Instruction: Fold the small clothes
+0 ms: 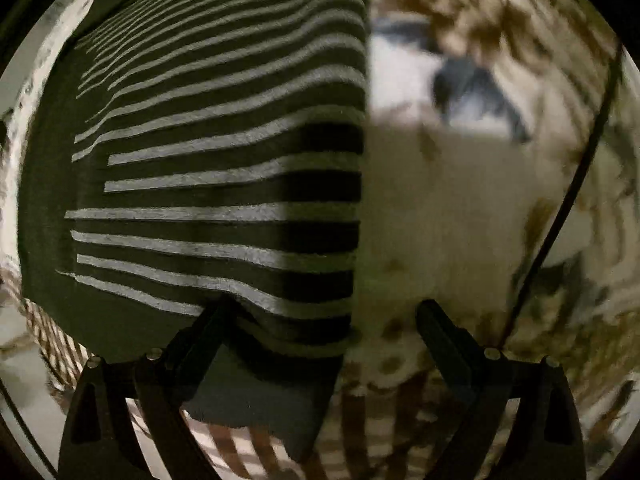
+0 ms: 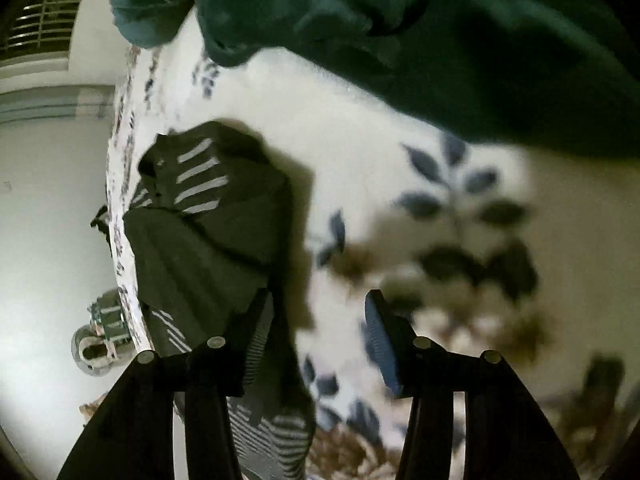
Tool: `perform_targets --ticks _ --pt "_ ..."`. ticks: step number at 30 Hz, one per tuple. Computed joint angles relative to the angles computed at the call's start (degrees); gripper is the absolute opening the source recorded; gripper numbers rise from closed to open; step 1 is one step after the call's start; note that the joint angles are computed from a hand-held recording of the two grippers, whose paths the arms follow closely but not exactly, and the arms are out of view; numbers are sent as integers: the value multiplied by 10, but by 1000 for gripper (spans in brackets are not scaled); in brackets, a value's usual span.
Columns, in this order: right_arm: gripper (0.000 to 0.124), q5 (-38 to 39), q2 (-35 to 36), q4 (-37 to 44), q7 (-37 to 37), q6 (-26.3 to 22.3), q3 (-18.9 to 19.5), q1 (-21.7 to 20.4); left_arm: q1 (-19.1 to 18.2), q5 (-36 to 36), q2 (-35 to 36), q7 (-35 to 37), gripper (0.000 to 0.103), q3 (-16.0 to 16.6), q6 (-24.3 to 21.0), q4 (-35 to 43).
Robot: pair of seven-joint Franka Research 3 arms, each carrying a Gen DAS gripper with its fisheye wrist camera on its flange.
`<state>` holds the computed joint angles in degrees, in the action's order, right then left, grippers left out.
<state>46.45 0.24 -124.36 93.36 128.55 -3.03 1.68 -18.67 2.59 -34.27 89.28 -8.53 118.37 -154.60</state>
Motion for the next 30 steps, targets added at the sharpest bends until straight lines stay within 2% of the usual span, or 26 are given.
perform_targets --ticks 2,3,4,5,6,7,8,9,10,11,12,14,17,19,22,23,25,28,29,30 --pt "57 22 33 24 -23 -7 10 -12 3 4 7 -8 96 -4 13 -1" --pt "57 32 46 34 -21 -4 1 -2 3 0 10 -9 95 -1 22 -2" --pt "57 49 55 40 -26 -5 -26 22 2 -5 7 -4 91 5 36 -5" --pt "57 62 63 45 -29 -7 -40 35 0 -11 0 5 70 11 50 -9" --pt "57 75 69 49 -31 -5 -39 33 0 -13 -1 12 45 15 59 -9" --pt "58 98 74 51 -46 0 -38 31 4 -7 -4 16 33 14 67 -7" --pt "57 105 79 55 -51 2 -32 26 6 -5 -5 19 13 14 70 -6" --pt "56 101 81 59 -45 7 -34 30 9 -6 -10 23 9 20 74 -4" --pt "52 104 79 58 -51 15 -31 31 11 -14 -14 26 8 26 75 -3" --pt "24 105 78 59 -61 23 -27 33 15 -22 -17 29 8 35 73 2" --pt "7 99 80 64 -63 18 -24 30 21 -27 -25 35 8 44 73 5" --pt "7 65 69 64 -37 40 -24 43 32 -35 -33 47 8 58 70 16" --pt "6 25 54 70 -1 49 -26 52 52 -50 -45 61 7 75 55 38" --pt "6 -2 44 81 15 40 -28 56 67 -62 -51 65 7 86 47 57" --pt "6 -67 43 132 54 17 -24 67 95 -82 -67 82 7 121 26 81" --pt "6 -85 49 161 67 7 -20 71 107 -94 -60 87 7 138 21 97" --pt "6 -114 69 224 100 -15 -13 83 130 -109 -69 86 7 148 18 98" --pt "6 -155 135 357 157 -59 2 105 164 -129 -32 91 7 174 18 126" --pt "6 -182 163 407 179 -72 28 97 179 -134 -9 102 7 191 17 141" --pt "6 -219 193 457 206 -84 74 72 190 -143 9 110 7 198 17 153"
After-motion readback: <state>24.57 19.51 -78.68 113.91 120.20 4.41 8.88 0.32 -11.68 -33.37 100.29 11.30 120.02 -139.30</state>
